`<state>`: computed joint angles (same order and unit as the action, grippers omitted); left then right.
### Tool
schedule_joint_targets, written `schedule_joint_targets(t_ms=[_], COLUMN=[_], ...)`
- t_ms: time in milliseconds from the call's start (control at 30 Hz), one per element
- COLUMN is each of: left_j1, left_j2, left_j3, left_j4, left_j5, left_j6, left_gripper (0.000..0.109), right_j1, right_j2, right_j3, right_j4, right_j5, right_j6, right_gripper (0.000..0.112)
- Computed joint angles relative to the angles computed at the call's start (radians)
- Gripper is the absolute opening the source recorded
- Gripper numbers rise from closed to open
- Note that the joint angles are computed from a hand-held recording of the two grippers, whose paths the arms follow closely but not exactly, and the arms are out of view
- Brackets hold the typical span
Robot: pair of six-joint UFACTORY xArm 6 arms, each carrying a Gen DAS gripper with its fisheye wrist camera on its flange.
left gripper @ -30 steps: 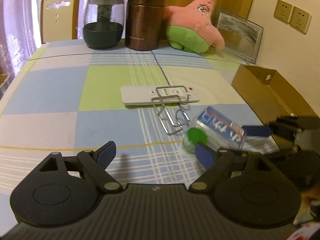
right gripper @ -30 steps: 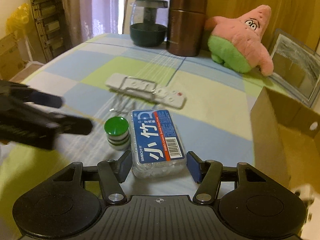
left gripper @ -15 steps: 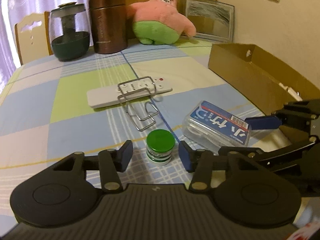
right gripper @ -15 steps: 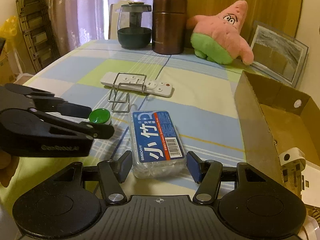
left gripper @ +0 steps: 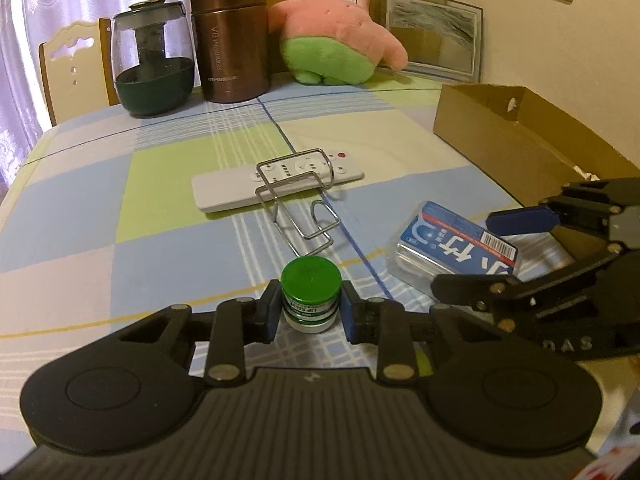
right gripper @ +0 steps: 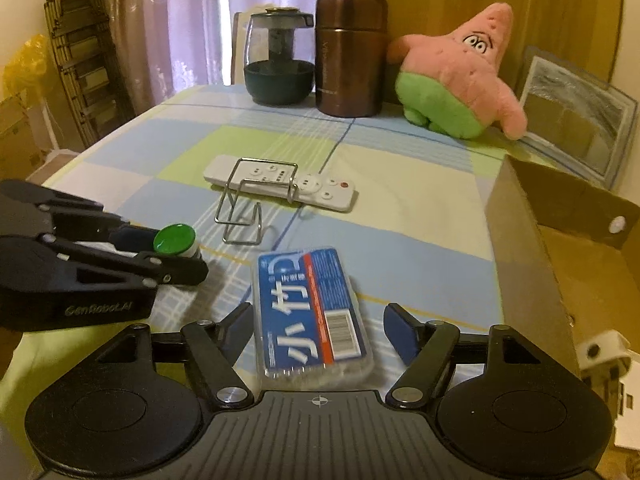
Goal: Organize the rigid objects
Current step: 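Grasp the green-capped bottle with the left tool while the right tool grasps the blue-labelled box, then carry the green-capped bottle and blue-labelled box over the cardboard tray with both tools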
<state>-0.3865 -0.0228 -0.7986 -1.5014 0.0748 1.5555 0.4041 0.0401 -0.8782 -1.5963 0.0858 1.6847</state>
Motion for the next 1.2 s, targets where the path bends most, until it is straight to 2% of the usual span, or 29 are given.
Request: schedule_joint_targets(t_ms=[167, 267, 300, 600, 933, 1033, 1200], left_j1=[0.001, 0.004, 0.006, 0.005, -0.043, -0.056, -0.06], left_j2=[-0.001, -0.002, -0.002, -0.054, -0.233, -0.309, -0.457], left_j3=[0.005, 0.009, 0.01, 0.06, 0.226, 0.299, 0.417], left_j4=[0.029, 0.068, 0.078, 0.176, 0.447, 0.604, 0.935], left_j5=[0.01, 0.014, 0.017, 0.019, 0.001, -0.002, 0.02], left_j6=[-0.028, -0.079, -0.094, -0.205, -0.534, -0.708, -1.056], left_gripper=[0.025, 0.025, 0.025, 0.025, 0.025, 0.025, 0.025], right_j1=[-0.006, -0.003, 0.001, 0.032, 0.101, 0.127, 0.179], right_j2=[0.023, 0.028, 0.028, -0.042, -0.259, -0.342, -0.504], right_j3=[-0.012, -0.011, -0.01, 0.05, 0.219, 0.271, 0.366], right_j4=[0.111, 0.161, 0.18, 0.21, 0.415, 0.451, 0.53], right_j5=[-0.013, -0.021, -0.014, 0.038, 0.125, 0.157, 0.237], right_j6=[-0.144, -0.214, -0.234, -0.2, -0.268, -0.267, -0.288], right_gripper=[0.068, 0.055, 0.055, 0.054, 0.054, 0.054, 0.054])
